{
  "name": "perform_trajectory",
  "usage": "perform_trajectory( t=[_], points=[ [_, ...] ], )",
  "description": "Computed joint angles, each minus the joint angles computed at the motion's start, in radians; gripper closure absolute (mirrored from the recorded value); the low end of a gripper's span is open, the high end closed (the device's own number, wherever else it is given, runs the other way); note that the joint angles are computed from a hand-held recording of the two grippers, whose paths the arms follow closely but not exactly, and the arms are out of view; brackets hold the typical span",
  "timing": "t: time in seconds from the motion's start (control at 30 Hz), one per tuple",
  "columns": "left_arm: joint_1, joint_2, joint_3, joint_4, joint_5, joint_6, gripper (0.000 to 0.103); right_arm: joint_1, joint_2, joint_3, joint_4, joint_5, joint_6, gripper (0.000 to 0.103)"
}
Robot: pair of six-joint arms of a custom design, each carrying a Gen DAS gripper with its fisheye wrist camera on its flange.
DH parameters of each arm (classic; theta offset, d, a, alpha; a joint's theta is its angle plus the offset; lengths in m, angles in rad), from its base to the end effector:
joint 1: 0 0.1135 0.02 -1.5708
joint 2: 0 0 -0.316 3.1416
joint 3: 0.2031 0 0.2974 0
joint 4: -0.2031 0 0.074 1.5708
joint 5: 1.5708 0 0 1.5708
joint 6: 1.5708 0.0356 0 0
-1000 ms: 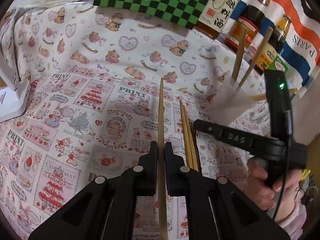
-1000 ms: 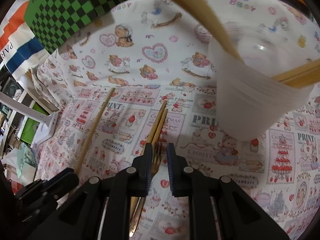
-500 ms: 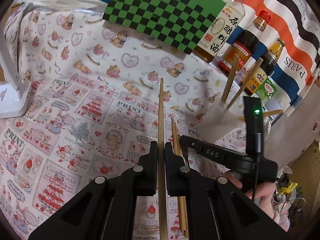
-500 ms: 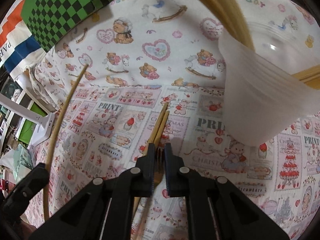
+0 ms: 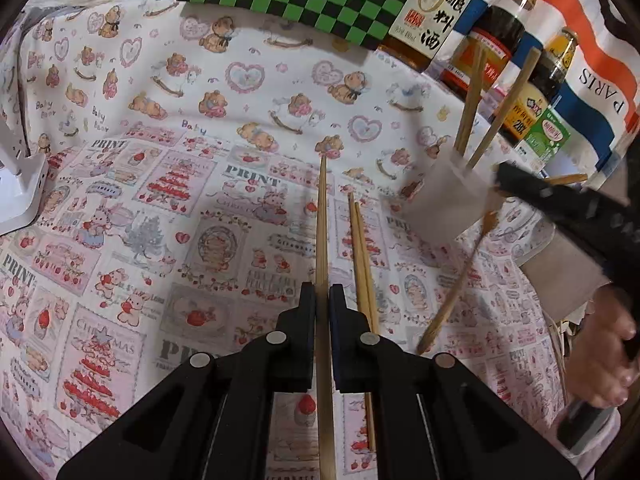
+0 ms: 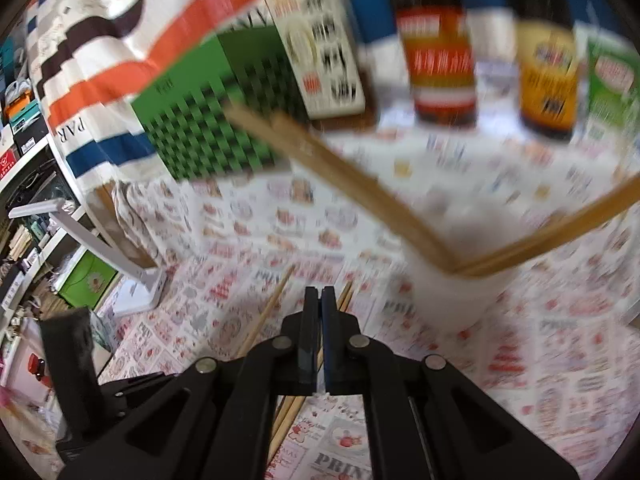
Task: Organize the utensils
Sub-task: 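Lift both held items upright and carry them over the clear cup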
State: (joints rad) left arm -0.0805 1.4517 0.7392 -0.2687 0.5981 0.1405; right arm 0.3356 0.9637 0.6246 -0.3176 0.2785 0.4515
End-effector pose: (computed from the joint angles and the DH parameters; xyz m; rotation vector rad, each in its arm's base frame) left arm 0.2970 -0.0441 0.1963 0.4970 2.4042 -0.7310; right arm 0.2110 0.0632 0.2666 0.2783 2.1835 0.1299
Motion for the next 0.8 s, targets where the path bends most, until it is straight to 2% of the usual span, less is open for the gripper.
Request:
perform_trajectory(
  t=[0.07,0.17,0.3,0.43,0.5,0.67,0.8],
  points=[
    [0.007,-0.004,0.000,-0.003,0.010,0.002,0.097,0.062,-0.039,0.016,-0.033,0.137,0.002,0.102],
    [0.012,0.028,0.036,-0.077,0.019,0.038,0.097,0.119,-0.102,0.024,-0.047,0.257,-0.016,0.102],
    [0.001,0.039,0.049,-0.110,-0.015,0.061,0.097,0.151,-0.166,0.035,-0.066,0.314,-0.029,0.102],
    [-0.015,0.023,0.046,-0.152,-0.003,0.131,0.097,0.194,-0.254,0.041,-0.098,0.387,-0.045,0.102],
    [-0.055,0.026,0.050,-0.187,-0.070,0.156,0.097,0.211,-0.277,0.048,-0.113,0.411,-0.046,0.102],
    [-0.158,0.048,0.066,-0.186,-0.289,0.080,0.097,0.171,-0.331,0.064,-0.150,0.413,-0.044,0.102],
    [-0.231,0.100,0.134,-0.205,-0.411,0.050,0.097,0.107,-0.361,0.062,-0.153,0.374,-0.058,0.102]
  ],
)
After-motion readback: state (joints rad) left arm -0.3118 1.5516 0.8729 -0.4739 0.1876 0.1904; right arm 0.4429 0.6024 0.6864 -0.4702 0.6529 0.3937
